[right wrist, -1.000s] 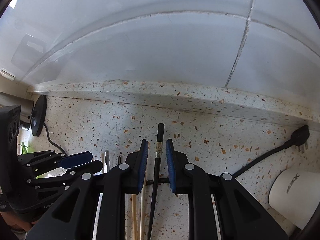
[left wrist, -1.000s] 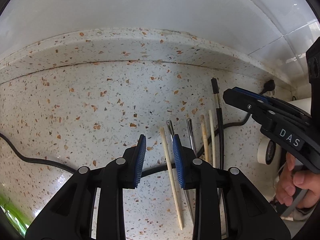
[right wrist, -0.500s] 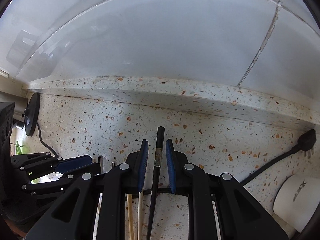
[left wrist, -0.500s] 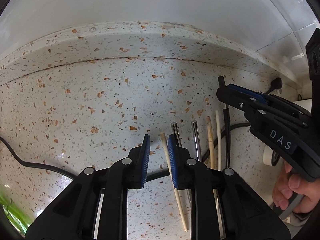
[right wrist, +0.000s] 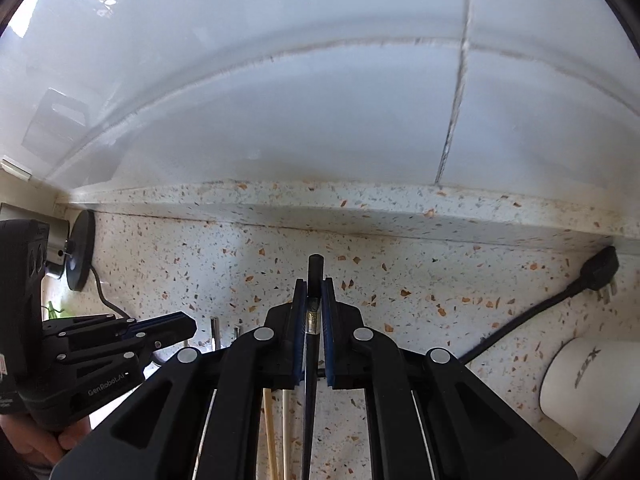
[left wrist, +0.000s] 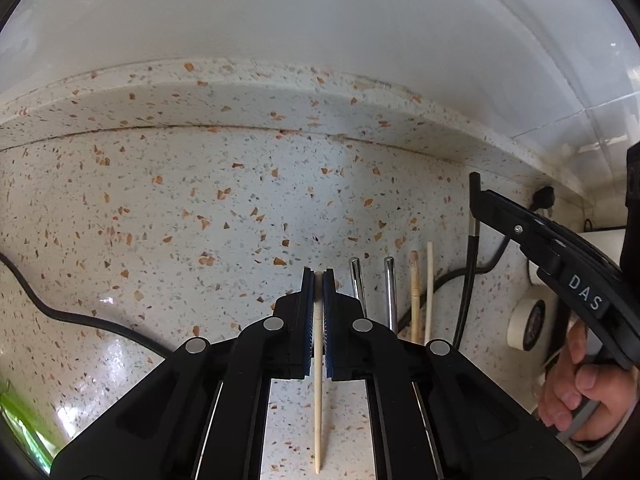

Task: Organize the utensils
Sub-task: 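Lift both held chopsticks and carry them over the wire utensil cup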

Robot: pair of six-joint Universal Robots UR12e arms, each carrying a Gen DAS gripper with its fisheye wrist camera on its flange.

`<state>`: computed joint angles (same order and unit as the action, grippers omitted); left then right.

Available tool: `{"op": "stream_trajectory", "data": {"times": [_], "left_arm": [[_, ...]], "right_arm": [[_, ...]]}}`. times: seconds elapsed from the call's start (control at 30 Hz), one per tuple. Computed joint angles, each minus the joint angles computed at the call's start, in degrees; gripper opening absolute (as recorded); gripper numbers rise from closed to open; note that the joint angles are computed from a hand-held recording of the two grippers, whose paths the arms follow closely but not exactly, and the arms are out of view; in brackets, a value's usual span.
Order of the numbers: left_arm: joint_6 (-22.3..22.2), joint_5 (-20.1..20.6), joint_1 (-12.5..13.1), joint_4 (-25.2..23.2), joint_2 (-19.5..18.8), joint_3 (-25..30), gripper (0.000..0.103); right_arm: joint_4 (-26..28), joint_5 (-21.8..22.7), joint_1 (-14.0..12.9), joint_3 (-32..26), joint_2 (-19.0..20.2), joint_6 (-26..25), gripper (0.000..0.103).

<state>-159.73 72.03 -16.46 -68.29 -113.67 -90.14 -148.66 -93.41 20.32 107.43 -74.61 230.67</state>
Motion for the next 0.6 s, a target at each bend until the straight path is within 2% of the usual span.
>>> {"op": "stream_trajectory", "data": {"times": [0.27,0.43,0.6], "left_arm": [[-0.6,-3.0,1.5,3.3,3.5,-1.7,0.003],[-0.9,-7.6,3.2,10.1,7.3,-4.7,0.003],[-2.1,-13.0,5.8,20.2,11.9,-9.2,0.003]], "right_arm": [[-2.5,-5.7,1.7,0.4,-2.6,-0.3,0.004],[-2.5,-10.6,3.5,0.8,-5.3,-1.2,0.004],[-3.3,-15.1,5.7,0.6,-7.1,-2.8,0.004]]}}
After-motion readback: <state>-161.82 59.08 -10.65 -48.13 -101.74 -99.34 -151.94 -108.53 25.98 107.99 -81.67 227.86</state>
